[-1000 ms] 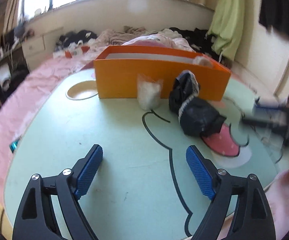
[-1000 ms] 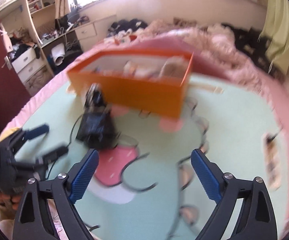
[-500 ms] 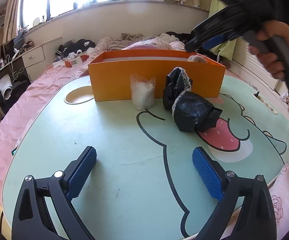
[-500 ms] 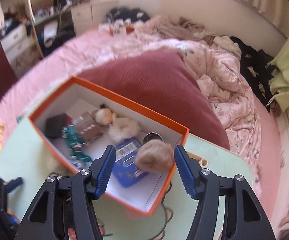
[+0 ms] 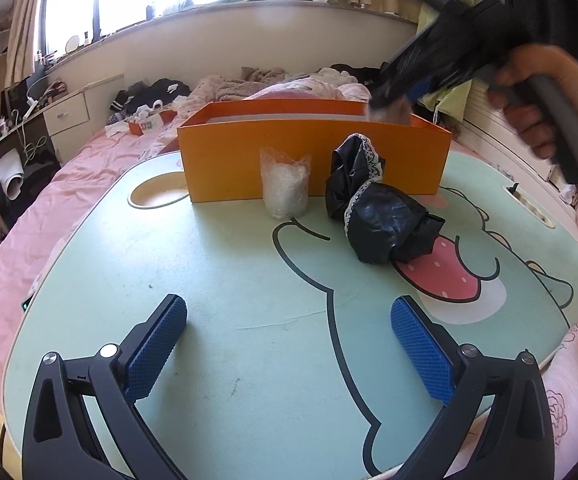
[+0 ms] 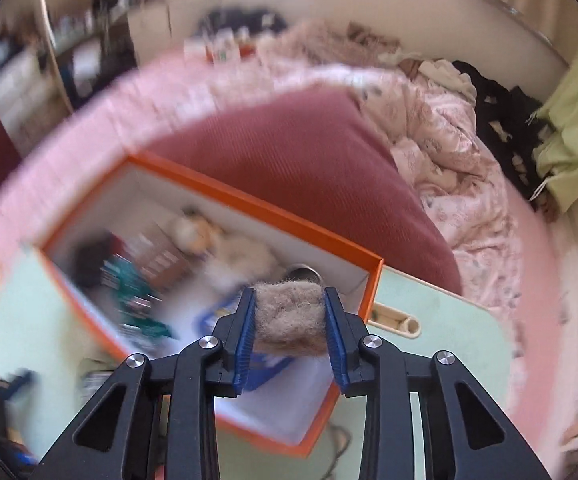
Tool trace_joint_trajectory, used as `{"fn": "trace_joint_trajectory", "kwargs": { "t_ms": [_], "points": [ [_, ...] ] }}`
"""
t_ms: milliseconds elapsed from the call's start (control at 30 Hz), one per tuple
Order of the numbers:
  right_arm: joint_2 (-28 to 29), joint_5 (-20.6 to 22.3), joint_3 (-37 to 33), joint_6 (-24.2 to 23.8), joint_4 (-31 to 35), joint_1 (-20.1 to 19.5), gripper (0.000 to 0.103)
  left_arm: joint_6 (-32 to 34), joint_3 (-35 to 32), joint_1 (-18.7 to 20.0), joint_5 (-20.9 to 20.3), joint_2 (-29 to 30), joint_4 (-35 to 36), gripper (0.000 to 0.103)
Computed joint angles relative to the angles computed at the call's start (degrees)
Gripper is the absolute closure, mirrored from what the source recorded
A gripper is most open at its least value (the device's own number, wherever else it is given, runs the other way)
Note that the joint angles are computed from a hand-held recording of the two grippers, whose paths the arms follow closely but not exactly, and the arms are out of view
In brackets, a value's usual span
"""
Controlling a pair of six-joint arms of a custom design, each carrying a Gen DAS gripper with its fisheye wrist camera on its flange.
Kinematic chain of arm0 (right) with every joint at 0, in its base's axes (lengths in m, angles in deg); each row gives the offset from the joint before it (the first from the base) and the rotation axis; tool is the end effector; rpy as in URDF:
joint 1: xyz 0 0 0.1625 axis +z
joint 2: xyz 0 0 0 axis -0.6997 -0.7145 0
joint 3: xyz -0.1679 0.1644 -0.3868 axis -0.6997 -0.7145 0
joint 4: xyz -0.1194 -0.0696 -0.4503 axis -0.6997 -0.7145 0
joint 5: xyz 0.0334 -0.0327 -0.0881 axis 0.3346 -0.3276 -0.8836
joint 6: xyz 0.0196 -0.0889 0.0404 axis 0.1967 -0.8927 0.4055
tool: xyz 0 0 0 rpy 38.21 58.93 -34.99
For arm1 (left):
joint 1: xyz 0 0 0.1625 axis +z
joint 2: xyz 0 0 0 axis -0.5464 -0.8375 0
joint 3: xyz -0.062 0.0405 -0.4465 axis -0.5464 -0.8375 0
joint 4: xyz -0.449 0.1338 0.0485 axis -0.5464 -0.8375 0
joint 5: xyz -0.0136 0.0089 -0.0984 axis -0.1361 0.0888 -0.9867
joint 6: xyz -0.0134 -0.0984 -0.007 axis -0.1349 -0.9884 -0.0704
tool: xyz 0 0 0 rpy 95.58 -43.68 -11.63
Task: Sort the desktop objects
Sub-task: 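Grasp the fuzzy brown pompom in the box with the right gripper, then place the pompom on the table beside the black bundle, open right gripper, then reach into the box and grasp the white figurine keychain with the left gripper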
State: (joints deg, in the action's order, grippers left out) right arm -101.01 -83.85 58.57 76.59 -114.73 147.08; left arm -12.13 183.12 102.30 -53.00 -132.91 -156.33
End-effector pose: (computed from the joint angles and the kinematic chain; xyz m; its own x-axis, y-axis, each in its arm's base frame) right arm 0.2228 -0.7495 0.1770 -0.6583 0.2626 0.7055 -0.2619 0.7987 -0.5417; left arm -0.1179 -0.7397 0.1615 -0.5168 0.7499 -0.4130 0.8554 0.4715 -0.2143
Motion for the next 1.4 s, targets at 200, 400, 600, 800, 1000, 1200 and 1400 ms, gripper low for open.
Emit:
{"fn": "trace_joint_trajectory", "kwargs": {
  "t_ms": [200,400,600,800,1000,1200,1400],
  "points": [
    [-7.06,12.79,11.9,3.09,-9.29,2.83,0.072,0.04,-0.03,0.04,-0.04,0.0,0.03,0.001],
    [-5.89,14.02,16.05,8.05,-8.58,2.2,0.071,0.05,-0.03,0.08,-0.05,-0.01,0.04,0.001],
    [-4.43,16.93,17.05,9.54,-13.46,0.05,0.056,0.06,-0.04,0.09,-0.08,0.0,0.03,0.001],
    [-4.03,15.72,20.82,7.35,-24.01,1.48,0.024,-0.23,0.04,0.08,-0.05,0.01,-0.19,0.001],
    [-1.22,6.11,22.14,6.1,-20.48,2.75,0.022,-0.26,0.02,0.08,0.04,0.03,-0.15,0.001],
    [1.21,2.2,20.76,2.93,-21.49,2.84,0.0,-2.05,-0.58,0.56,-1.1,-0.38,1.29,0.001],
    [1.26,2.6,21.51,1.93,-23.66,2.51,0.0,-5.75,-8.44,0.09,-4.86,0.29,8.95,0.003]
  ]
}}
